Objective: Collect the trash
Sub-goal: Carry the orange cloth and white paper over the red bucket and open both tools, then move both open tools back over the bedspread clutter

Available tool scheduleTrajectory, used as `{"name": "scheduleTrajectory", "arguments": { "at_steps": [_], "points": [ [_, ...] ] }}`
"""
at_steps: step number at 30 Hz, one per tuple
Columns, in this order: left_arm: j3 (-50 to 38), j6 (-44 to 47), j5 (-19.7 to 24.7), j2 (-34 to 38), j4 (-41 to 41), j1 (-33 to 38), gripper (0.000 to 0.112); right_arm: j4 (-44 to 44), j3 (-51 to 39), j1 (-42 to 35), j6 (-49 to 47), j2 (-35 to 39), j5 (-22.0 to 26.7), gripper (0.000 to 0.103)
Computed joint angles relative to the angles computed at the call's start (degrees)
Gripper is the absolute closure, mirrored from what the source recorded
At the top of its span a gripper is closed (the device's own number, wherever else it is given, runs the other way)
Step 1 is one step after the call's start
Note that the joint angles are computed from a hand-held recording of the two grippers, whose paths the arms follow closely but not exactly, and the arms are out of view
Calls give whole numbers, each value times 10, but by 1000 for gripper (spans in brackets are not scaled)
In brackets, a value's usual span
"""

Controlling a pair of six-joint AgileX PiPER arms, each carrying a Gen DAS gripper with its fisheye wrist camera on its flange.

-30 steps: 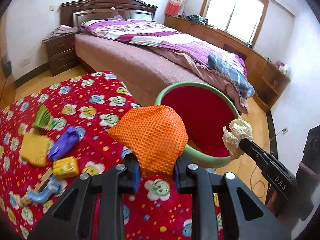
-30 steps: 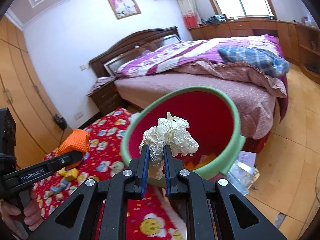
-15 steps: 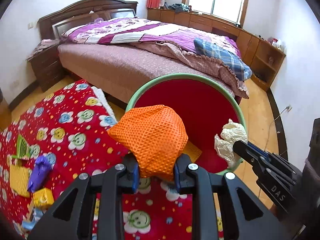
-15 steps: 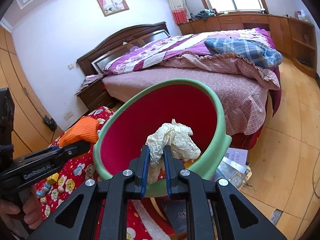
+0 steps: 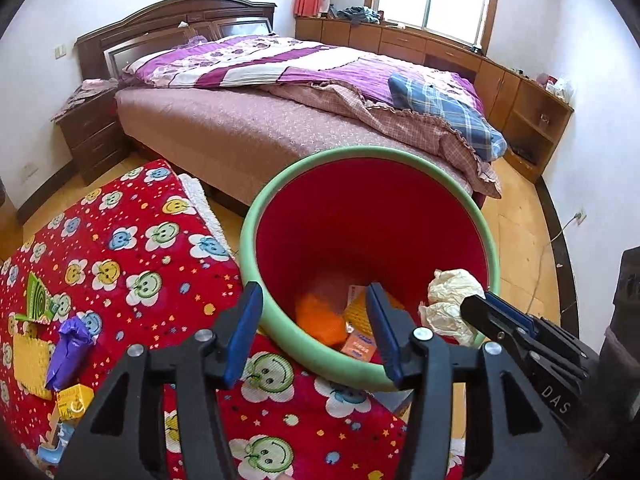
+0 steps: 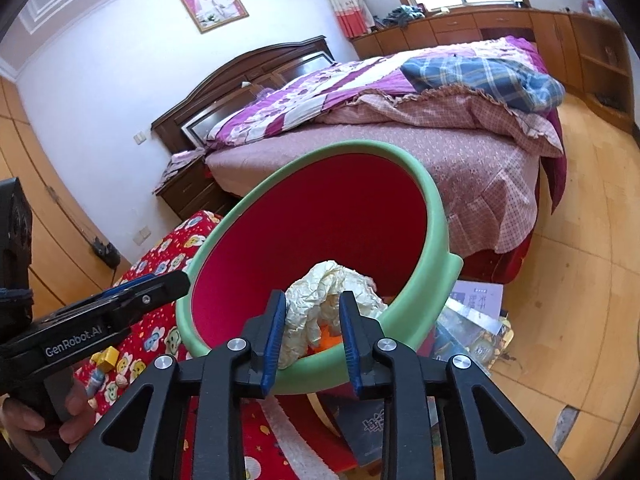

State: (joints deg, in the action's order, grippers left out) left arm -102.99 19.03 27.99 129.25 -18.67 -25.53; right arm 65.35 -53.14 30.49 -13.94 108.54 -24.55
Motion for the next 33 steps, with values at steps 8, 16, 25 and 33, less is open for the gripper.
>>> {"name": "scheduleTrajectory", "arguments": {
  "at_steps": [8, 16, 25, 33],
  "points": [
    [35, 5, 2, -22, -29, 17, 59, 2, 7, 12, 2, -10, -12, 51],
    [108, 44, -23, -69, -81, 37, 59, 53, -6, 32, -52, -15, -18, 39],
    [188, 88, -48, -123, -140, 75, 59, 99, -16, 58, -96, -28, -32, 39],
    [247, 160, -58, -166, -214, 117, 59, 164, -50, 89, -171, -23, -35, 39]
  ]
}}
